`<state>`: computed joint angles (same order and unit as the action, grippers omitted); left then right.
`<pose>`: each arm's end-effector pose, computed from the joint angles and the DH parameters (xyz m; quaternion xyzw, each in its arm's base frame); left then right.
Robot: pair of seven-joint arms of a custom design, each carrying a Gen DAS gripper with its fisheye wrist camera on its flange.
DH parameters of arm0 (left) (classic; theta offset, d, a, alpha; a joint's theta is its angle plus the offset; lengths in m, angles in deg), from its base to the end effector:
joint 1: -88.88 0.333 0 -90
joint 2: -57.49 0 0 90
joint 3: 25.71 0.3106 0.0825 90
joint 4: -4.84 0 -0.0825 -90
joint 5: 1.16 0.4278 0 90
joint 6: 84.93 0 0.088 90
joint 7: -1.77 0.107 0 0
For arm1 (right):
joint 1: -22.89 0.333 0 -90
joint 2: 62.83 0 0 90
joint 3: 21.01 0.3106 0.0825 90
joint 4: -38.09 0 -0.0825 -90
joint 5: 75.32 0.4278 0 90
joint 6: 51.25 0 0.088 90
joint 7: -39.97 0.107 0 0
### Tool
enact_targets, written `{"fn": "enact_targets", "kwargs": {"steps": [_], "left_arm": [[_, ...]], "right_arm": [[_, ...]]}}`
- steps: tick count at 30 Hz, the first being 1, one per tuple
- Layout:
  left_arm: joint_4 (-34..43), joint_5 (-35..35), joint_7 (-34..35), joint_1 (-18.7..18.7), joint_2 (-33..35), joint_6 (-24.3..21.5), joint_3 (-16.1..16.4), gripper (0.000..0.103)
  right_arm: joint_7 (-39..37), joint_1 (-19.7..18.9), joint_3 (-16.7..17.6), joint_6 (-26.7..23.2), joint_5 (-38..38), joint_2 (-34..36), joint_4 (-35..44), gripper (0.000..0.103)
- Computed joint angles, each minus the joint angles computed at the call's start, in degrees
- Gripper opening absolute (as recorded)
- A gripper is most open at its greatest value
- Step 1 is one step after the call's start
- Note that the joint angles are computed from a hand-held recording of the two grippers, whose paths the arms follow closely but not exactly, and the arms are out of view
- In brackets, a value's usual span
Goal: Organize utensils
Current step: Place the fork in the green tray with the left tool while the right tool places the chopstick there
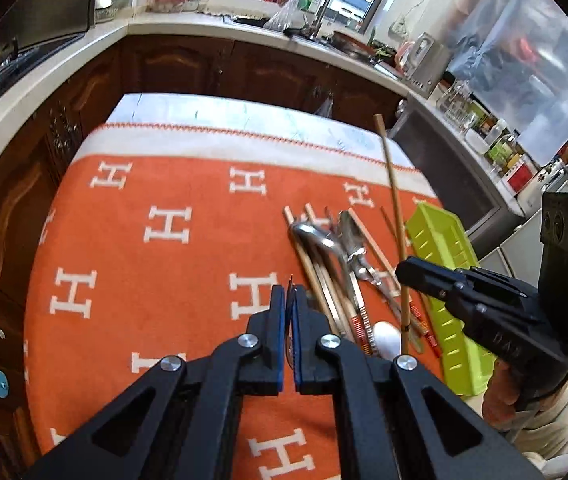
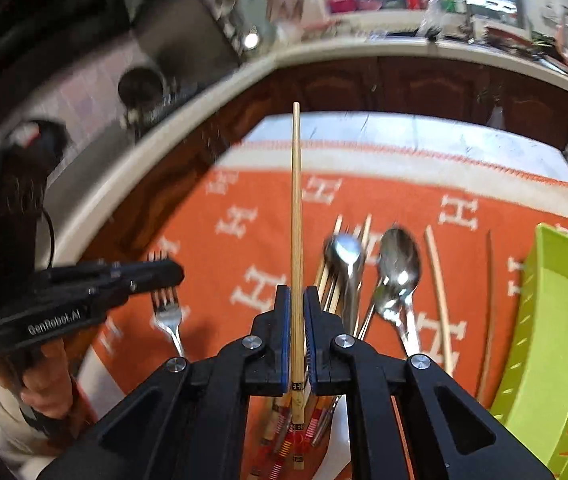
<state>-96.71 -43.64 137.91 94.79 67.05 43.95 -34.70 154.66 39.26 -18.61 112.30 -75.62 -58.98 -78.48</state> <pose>0.6789 -0.0502 0.4821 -0.4914 0.7950 -0.3557 0.0013 0.6166 0.2094 0.4740 -0.6239 0.6897 -0.1455 0.3376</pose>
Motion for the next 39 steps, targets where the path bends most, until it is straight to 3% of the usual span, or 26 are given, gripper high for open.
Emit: {"fn": "enact_targets", "kwargs": {"steps": [5, 11, 15, 25, 28, 32, 33, 39], "left_arm": [[0.6, -0.8, 2.1, -1.1, -2.5, -1.6, -0.6, 0.001], [2.4, -0.1, 2.7, -5.3, -3.1, -3.2, -2.0, 0.001], [4.2, 1.8, 2.2, -8.6, -1.5, -4.1, -3.6, 0.001], [6.3, 15.8, -2.6, -16.5, 3.2, -1.5, -7.4, 0.002], [6.4, 19.9, -5.4, -17.8, 4.3, 0.1, -7.7, 0.016], [6.1, 20.6, -7.1, -17.4, 4.4, 0.7, -8.0, 0.061], [5.2, 20.4, -7.3, -17.1, 3.6, 1.8, -8.0, 0.068], [3.0, 16.2, -7.9, -15.0, 1.0, 2.4, -7.3, 0.074]], "right_arm": [[2.0, -2.1, 0.0, 0.2, 3.5, -7.9, -6.2, 0.006], [11.7, -8.8, 2.1, -8.2, -0.9, -20.6, -16.1, 0.006], [14.2, -12.6, 2.4, -11.7, -1.5, -26.6, -22.0, 0.006], [13.8, -17.3, 2.2, -14.9, -1.0, -28.3, -26.5, 0.007], [15.4, -18.5, 2.4, -14.3, -2.5, -26.7, -26.1, 0.009], [15.4, -19.2, 1.3, -11.6, -2.6, -24.6, -25.7, 0.020], [16.3, -20.0, 1.7, -11.4, -3.8, -24.0, -25.3, 0.023], [16.7, -19.7, 1.8, -11.0, -5.4, -23.8, -23.7, 0.027]]}}
